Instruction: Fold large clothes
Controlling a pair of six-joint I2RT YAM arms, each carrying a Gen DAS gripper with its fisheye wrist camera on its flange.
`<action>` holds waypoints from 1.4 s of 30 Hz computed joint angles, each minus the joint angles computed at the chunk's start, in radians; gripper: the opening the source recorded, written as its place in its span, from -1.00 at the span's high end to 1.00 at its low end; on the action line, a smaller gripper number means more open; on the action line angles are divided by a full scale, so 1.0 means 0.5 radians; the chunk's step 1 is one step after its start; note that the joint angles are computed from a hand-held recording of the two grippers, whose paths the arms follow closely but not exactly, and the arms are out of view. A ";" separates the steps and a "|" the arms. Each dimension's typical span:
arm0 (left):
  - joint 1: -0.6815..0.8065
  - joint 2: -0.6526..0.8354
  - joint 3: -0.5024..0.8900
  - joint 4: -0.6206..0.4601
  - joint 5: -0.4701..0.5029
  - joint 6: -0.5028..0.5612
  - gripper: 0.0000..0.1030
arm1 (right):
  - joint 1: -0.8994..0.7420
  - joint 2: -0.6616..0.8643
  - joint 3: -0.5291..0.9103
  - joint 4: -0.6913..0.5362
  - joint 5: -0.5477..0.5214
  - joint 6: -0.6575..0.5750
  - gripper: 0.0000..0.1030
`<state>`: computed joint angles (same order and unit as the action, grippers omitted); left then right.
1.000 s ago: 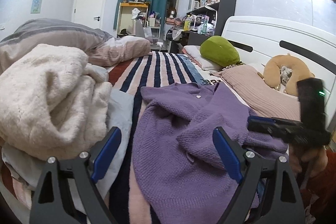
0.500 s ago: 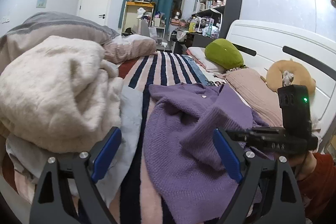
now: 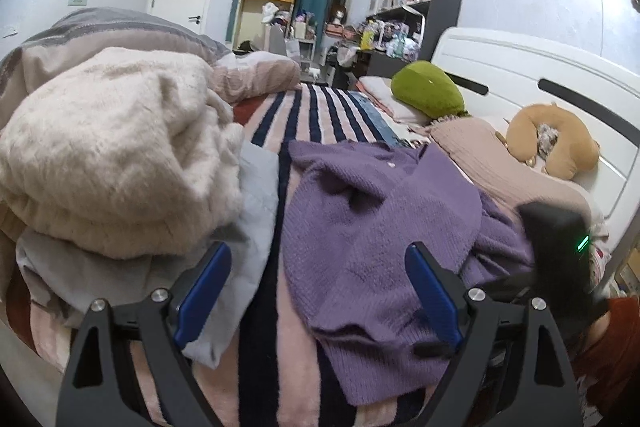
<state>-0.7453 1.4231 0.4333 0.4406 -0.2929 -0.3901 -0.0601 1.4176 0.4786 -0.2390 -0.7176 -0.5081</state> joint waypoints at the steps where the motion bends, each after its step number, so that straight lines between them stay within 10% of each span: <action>1: -0.012 0.020 0.004 0.006 0.007 0.004 -0.67 | -0.120 -0.106 -0.014 -0.116 -0.049 -0.080 0.14; 11: -0.051 0.450 0.121 0.075 0.110 -0.105 -0.67 | -1.859 -0.037 0.388 -1.010 -0.301 -1.149 -0.26; 16: -0.024 0.699 0.221 0.082 0.202 -0.189 -0.67 | -2.175 0.285 0.479 -0.893 -0.227 -1.203 -0.77; 22: -0.050 0.931 0.437 -0.049 0.303 -0.240 -0.54 | -2.277 0.735 0.582 -0.925 -0.163 -1.399 -0.81; 28: -0.053 1.075 0.571 -0.101 0.322 -0.314 -0.38 | -2.173 0.848 0.622 -1.054 -0.189 -1.546 -0.29; 34: -0.061 1.103 0.609 -0.123 0.332 -0.328 0.05 | -2.093 0.966 0.666 -1.025 -0.206 -1.435 0.73; 38: -0.042 1.027 0.514 -0.044 0.462 -0.332 0.53 | -2.126 0.964 0.647 -1.046 -0.259 -1.490 0.89; 42: -0.072 0.949 0.472 -0.069 0.424 -0.313 0.57 | -2.155 0.914 0.616 -1.056 -0.305 -1.544 0.92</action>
